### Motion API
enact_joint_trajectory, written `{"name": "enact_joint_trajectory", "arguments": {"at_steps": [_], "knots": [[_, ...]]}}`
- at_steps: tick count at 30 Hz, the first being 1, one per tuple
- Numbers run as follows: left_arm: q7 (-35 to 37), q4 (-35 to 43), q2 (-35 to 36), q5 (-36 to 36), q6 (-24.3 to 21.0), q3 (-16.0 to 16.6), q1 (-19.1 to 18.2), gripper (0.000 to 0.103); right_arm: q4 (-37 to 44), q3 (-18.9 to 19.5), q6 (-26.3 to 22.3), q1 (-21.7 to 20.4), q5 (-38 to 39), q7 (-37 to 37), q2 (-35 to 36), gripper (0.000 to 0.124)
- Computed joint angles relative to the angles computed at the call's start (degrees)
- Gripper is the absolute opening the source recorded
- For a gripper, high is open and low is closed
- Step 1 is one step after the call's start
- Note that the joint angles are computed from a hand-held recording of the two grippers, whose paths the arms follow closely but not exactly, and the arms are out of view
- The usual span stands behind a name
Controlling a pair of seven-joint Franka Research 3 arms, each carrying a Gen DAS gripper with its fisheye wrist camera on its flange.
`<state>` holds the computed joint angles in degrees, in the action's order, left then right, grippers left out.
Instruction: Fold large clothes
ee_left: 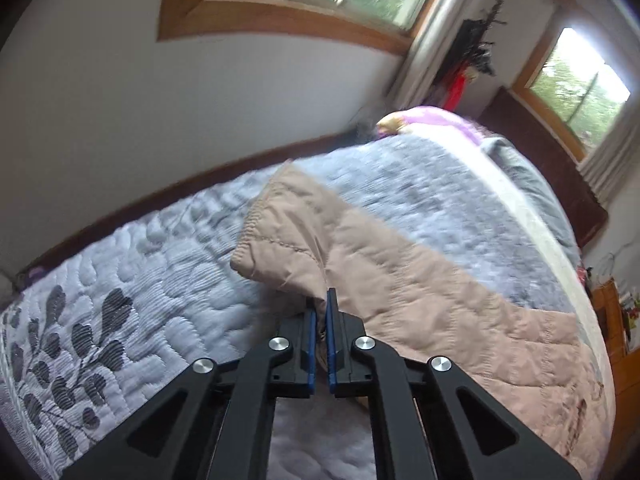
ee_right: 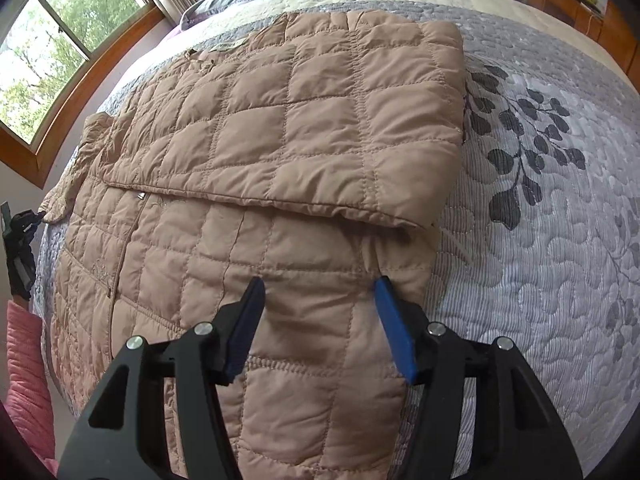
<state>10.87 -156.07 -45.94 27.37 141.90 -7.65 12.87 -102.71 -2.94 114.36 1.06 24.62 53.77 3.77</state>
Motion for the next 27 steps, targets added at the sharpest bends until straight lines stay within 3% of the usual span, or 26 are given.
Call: {"name": "enact_joint_trajectory", "arguments": {"at_steps": [6, 12, 19, 27], "knots": [[-0.51, 8.58, 3.59, 4.4, 1.62, -6.66, -2.81, 0.003, -2.39, -0.47, 0.24, -0.55, 2.44, -1.93, -3.36, 0.057], [0.41, 23.74, 18.17, 12.4, 1.87, -13.44, -6.95, 0.003, -5.12, -0.84, -0.42, -0.36, 3.38, -3.87, -6.24, 0.057], [2.16, 42.03, 38.65, 19.66, 2.03, -16.39, -13.44, 0.003, -5.71, -1.02, -0.36, -0.28, 3.49, -3.35, -5.82, 0.057], [8.58, 59.23, 58.46, 17.81, -1.04, -14.46, -22.1, 0.003, -5.53, -1.25, -0.48, -0.72, 3.82, -3.84, -5.17, 0.057]]}}
